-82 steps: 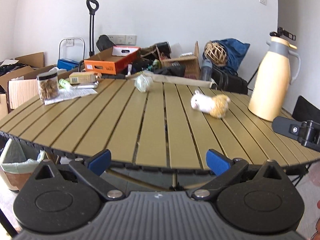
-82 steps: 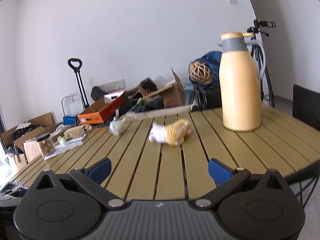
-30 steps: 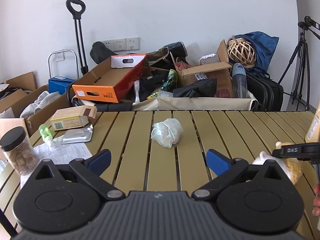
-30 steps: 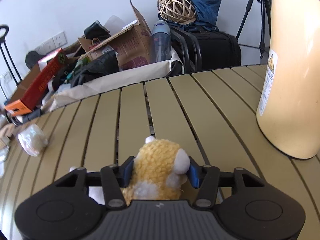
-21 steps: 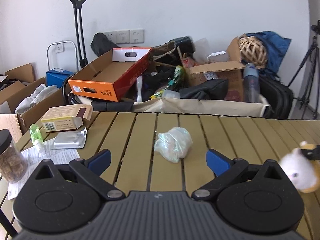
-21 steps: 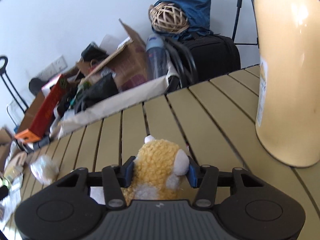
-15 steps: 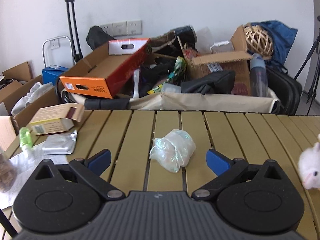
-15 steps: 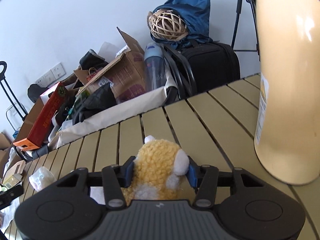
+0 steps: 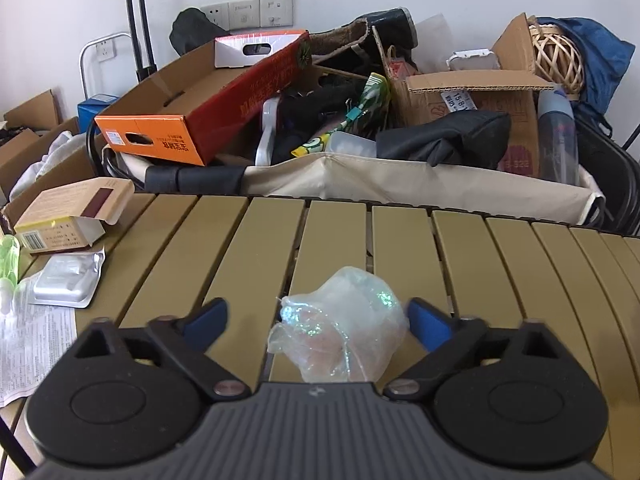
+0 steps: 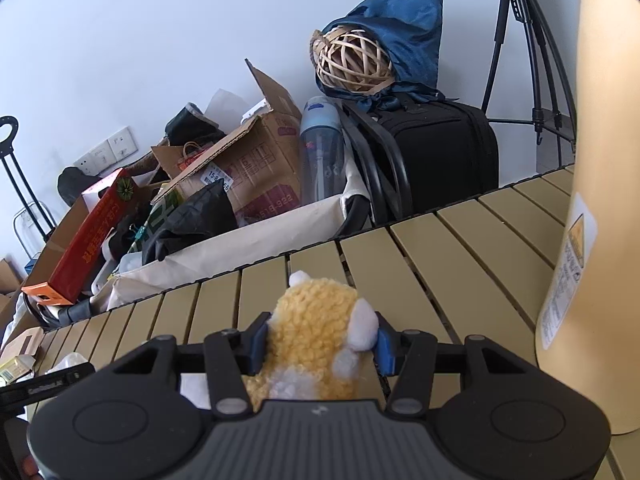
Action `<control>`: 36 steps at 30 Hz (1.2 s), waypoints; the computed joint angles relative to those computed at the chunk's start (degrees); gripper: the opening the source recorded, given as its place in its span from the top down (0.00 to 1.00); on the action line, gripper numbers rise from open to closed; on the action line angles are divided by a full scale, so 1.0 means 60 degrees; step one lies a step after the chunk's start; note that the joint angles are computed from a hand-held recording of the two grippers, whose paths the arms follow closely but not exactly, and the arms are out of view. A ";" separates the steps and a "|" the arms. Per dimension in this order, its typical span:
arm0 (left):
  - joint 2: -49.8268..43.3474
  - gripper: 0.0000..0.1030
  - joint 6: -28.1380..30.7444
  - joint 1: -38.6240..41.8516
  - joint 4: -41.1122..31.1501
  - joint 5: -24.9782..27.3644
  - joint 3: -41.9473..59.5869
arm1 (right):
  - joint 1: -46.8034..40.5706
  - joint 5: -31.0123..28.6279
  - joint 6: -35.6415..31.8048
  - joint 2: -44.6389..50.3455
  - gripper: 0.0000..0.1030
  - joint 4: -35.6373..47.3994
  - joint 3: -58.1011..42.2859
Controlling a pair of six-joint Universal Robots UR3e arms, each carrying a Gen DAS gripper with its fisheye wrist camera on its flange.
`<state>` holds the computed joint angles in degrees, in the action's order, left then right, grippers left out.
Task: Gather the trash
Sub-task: 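Close the left tool on the clear plastic bag while the right tool holds the plush toy, then carry the plastic bag and plush toy with both tools down over the black bin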
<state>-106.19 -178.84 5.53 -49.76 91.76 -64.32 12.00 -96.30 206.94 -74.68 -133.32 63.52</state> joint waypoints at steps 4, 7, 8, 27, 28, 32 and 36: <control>0.0090 0.52 -0.0020 0.0158 -0.0424 -0.0502 0.0095 | -0.0064 0.0137 0.0078 -0.0164 0.51 -0.0027 0.0267; 0.0452 0.56 0.0019 0.0145 -0.0226 -0.0514 -0.0274 | -0.0052 0.0150 0.0114 -0.0373 0.51 0.0027 0.0458; 0.0597 0.56 0.0030 0.0139 -0.0220 -0.0512 -0.0384 | -0.0037 0.0137 0.0130 -0.0452 0.51 0.0037 0.0518; 0.4101 0.56 0.0497 0.0292 -0.1574 -0.0576 -0.1725 | 0.0880 -0.0099 0.0632 -0.2681 0.51 0.1125 0.1076; 0.4292 0.56 0.0524 0.0308 -0.1722 -0.0607 -0.1724 | 0.0960 -0.0135 0.0650 -0.2799 0.51 0.1209 0.1061; 0.5080 0.56 0.0629 0.0354 -0.2275 -0.0689 -0.1749 | 0.1313 -0.0290 0.0791 -0.3254 0.51 0.1538 0.0997; 0.5952 0.56 0.0747 0.0543 -0.3033 -0.0917 -0.1748 | 0.1763 -0.0548 0.0998 -0.3618 0.51 0.1906 0.0866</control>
